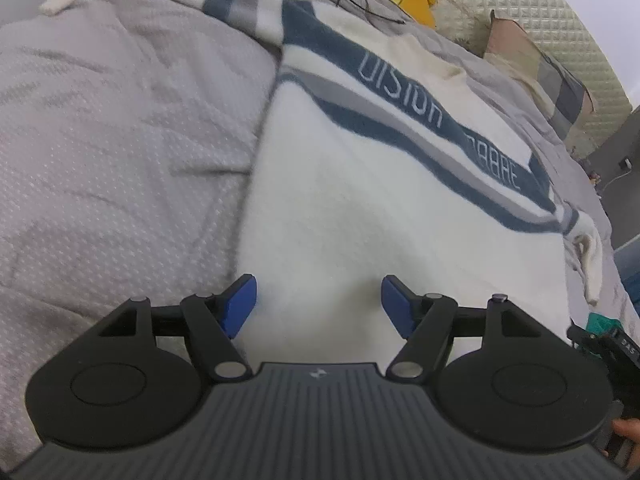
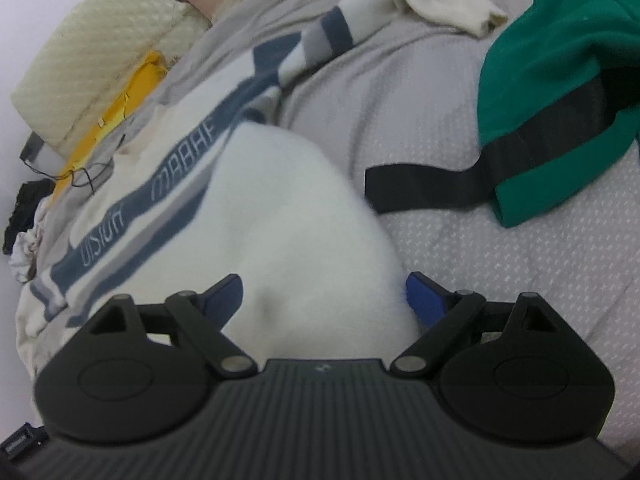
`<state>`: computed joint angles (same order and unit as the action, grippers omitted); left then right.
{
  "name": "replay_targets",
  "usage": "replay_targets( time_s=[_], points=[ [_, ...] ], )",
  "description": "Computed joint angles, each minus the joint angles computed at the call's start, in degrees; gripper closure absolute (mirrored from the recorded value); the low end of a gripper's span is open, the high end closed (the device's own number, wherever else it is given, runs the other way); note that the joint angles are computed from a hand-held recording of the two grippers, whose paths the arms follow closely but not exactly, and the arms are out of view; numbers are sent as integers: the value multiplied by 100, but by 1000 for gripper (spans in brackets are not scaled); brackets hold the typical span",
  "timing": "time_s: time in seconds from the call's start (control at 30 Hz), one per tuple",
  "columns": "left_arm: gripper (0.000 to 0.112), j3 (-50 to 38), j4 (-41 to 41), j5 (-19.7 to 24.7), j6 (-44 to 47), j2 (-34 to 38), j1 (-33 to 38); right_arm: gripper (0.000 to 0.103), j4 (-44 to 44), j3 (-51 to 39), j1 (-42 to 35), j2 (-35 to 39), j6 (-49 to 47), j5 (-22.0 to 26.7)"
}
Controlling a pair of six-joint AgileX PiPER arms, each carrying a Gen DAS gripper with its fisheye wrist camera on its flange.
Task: Fold large clothes
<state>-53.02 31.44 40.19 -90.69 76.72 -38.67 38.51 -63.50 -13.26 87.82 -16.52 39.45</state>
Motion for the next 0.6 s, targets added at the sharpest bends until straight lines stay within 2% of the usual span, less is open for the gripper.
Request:
replay_targets(
  time_s=[0.1, 0.13, 0.2, 0.27, 0.37, 0.43, 0.5, 0.57, 0.6],
  points=[
    [39, 104, -309, -330, 282, -43, 120, 11, 536, 93, -146, -33, -399, 151],
    [39, 133, -423, -453, 401, -49, 153, 11, 1100, 172, -320, -22, -779, 346],
    [39, 275, -847, -842, 760, -100, 317, 11, 2245, 275, -753, 107, -1339, 1126],
    [39, 309, -842, -787, 643, -116, 302, 11, 2753, 392, -922, 128, -1758, 1546],
    [39, 416, -658, -706, 237, -217, 247, 11, 2716, 489, -900, -48, -1852, 1481],
    [39, 349, -113, -268, -438, -241, -12, 15, 2591, 529, -896, -93, -1737, 1421],
    [39, 232, 179, 277, -877, -227, -256, 28, 2345, 512, -861, -123, -1475, 1306],
    [39, 277, -50, 285, -826, -295, -194, 36, 2063, 451, -811, -103, -1273, 1311],
    [39, 287, -334, 239, -630, -306, -71, 46, 1906, 387, -777, -59, -1210, 1319]
  ],
)
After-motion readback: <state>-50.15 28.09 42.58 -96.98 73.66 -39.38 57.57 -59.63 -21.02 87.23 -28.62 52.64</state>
